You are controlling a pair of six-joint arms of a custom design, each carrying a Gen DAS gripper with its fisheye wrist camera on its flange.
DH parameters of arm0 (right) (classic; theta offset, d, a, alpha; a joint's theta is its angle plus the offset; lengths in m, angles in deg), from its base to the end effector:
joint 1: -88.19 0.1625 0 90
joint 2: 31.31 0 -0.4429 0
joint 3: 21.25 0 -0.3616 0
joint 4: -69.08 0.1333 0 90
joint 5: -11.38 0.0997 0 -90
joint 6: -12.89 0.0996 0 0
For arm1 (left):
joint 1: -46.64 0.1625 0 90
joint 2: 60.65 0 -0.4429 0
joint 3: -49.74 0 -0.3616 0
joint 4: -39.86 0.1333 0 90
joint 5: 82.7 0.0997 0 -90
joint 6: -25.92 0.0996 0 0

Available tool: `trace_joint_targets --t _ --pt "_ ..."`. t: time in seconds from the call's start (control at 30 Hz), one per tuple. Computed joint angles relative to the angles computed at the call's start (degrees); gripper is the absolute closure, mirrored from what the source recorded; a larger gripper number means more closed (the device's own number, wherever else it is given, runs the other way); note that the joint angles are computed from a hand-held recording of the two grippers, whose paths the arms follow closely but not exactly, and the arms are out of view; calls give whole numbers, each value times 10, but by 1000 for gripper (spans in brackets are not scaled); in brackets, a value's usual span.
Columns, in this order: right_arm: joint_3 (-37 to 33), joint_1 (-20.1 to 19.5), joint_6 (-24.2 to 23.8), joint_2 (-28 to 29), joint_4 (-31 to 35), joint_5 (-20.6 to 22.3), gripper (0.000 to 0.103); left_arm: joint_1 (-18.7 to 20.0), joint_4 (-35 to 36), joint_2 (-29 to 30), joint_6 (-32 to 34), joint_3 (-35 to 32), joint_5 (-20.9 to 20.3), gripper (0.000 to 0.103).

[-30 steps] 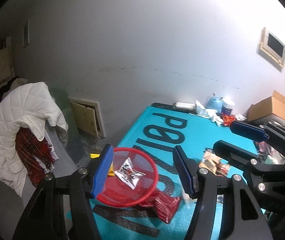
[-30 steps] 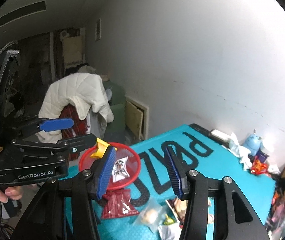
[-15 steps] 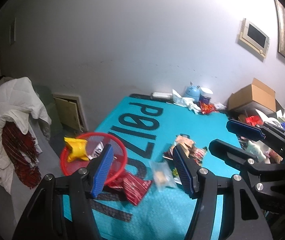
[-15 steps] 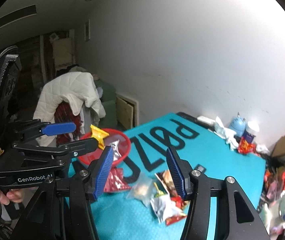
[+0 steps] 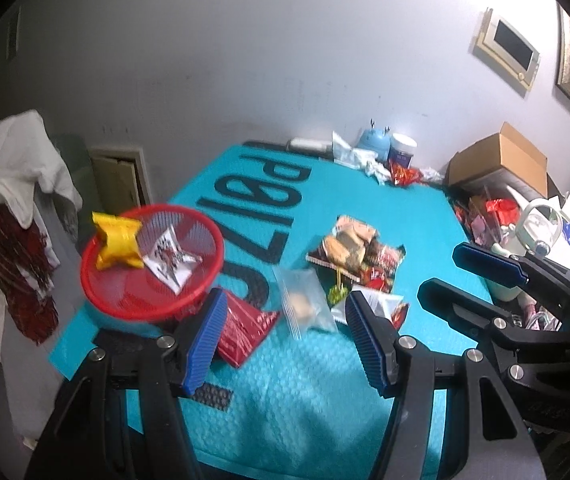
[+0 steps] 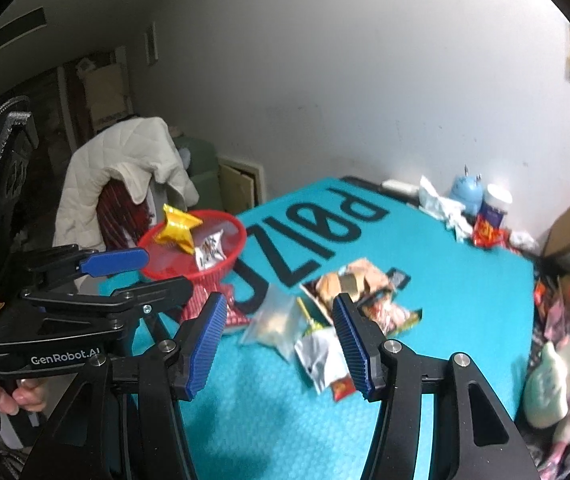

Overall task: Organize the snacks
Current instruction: 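Move both tools back toward the remaining snacks on the table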

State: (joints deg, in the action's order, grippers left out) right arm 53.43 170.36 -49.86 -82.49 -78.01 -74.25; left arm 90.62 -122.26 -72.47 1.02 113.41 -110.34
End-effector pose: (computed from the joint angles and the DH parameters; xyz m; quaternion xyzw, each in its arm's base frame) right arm 0.0378 -0.7595 0.3358 0.4509 -0.8438 0.2568 0.1370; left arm -0.3977 -0.6916 -0.0399 0.0648 0.8446 -0.4183 0.3278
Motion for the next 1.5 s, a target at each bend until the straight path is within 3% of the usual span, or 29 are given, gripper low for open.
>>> trace_joint_targets --t 0.3,0.8,1.3,1.5 --pt "-13 -11 30 22 19 -37 48 19 41 4 -57 1 -19 43" --pt "-57 -9 36 69 18 -79 43 63 110 2 -164 -20 -41 43" --pt "-115 -12 26 108 26 -107 28 100 168 23 -193 -82 -112 43" --pt "-147 -12 26 130 48 -120 27 107 207 38 -197 -118 -112 43"
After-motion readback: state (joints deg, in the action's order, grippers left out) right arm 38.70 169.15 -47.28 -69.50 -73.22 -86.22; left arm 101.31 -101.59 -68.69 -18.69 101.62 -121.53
